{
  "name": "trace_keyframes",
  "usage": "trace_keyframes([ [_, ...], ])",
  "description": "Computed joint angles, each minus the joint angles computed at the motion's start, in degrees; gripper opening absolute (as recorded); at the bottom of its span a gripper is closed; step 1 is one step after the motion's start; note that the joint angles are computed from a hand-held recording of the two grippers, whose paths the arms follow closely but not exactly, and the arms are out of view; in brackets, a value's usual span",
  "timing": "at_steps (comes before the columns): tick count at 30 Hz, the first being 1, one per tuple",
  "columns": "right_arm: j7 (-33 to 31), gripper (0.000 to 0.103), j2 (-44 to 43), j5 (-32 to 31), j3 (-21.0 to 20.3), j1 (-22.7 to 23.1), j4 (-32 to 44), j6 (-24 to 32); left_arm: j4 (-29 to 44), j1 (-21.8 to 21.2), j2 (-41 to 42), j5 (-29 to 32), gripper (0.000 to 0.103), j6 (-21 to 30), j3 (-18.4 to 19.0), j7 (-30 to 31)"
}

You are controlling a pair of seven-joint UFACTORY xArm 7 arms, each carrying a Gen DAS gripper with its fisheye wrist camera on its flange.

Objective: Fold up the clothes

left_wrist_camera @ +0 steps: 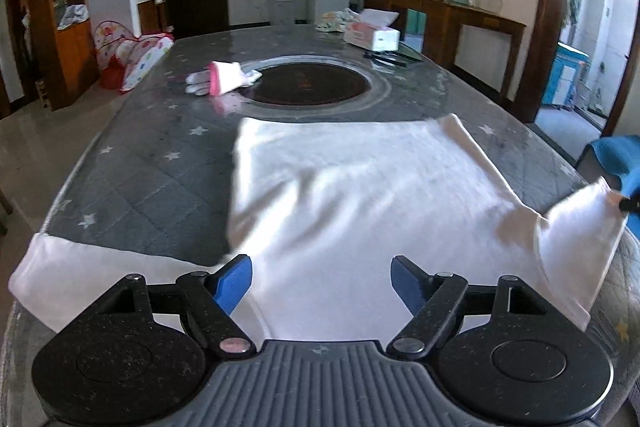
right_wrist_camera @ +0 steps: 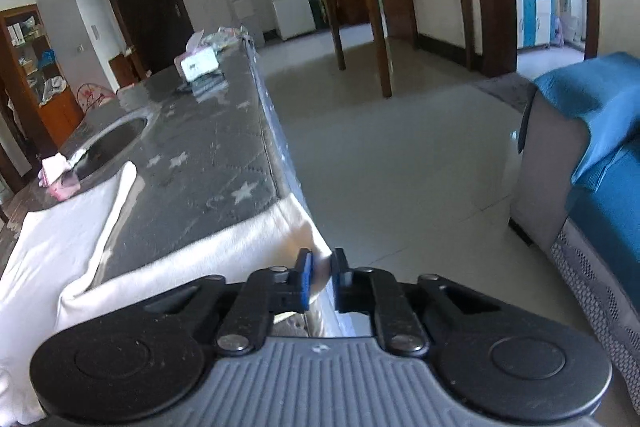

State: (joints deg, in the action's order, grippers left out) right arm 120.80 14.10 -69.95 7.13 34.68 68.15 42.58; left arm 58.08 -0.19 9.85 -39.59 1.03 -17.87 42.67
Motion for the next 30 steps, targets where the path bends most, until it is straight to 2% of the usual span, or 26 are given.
trace_keyframes([
  [5,1.6,0.005,-2.0,-4.9,0.6,0.9,0.6,0.6,-0.2,0.2,-0.7,-3.8,0.081,1.5,-2.4,5.0],
  [11,-1.0,0.005,-2.3,-10.4,1.9,1.0,4.9,-1.3,0.2,-2.1,-1.0,-12.6,0.081,2.9,-4.2,16.6],
  [16,-5.8,0.005,-0.5,-12.0,1.8,1.5,10.5,-3.5,0.3,-4.7,-1.0,-20.9,0.081,2.1,-6.2,29.1],
  [17,-6.9,0.005,0.1,-12.0,1.6,1.7,11.7,-4.1,0.4,-5.1,-0.9,-22.6,0.081,2.1,-6.4,31.4],
  [23,-15.8,0.005,4.5,-10.1,0.2,3.7,20.3,-7.7,0.6,-10.0,0.4,-22.1,0.081,3.4,-3.3,33.5],
  [26,-21.7,0.005,8.0,-7.6,-0.9,5.0,25.8,-9.6,0.6,-10.3,0.5,-24.3,0.081,3.6,-3.0,35.6],
  [30,-32.3,0.005,14.3,-1.8,-1.4,6.1,35.1,-12.0,0.3,-9.6,-1.9,-31.2,0.083,6.5,-0.9,40.1],
])
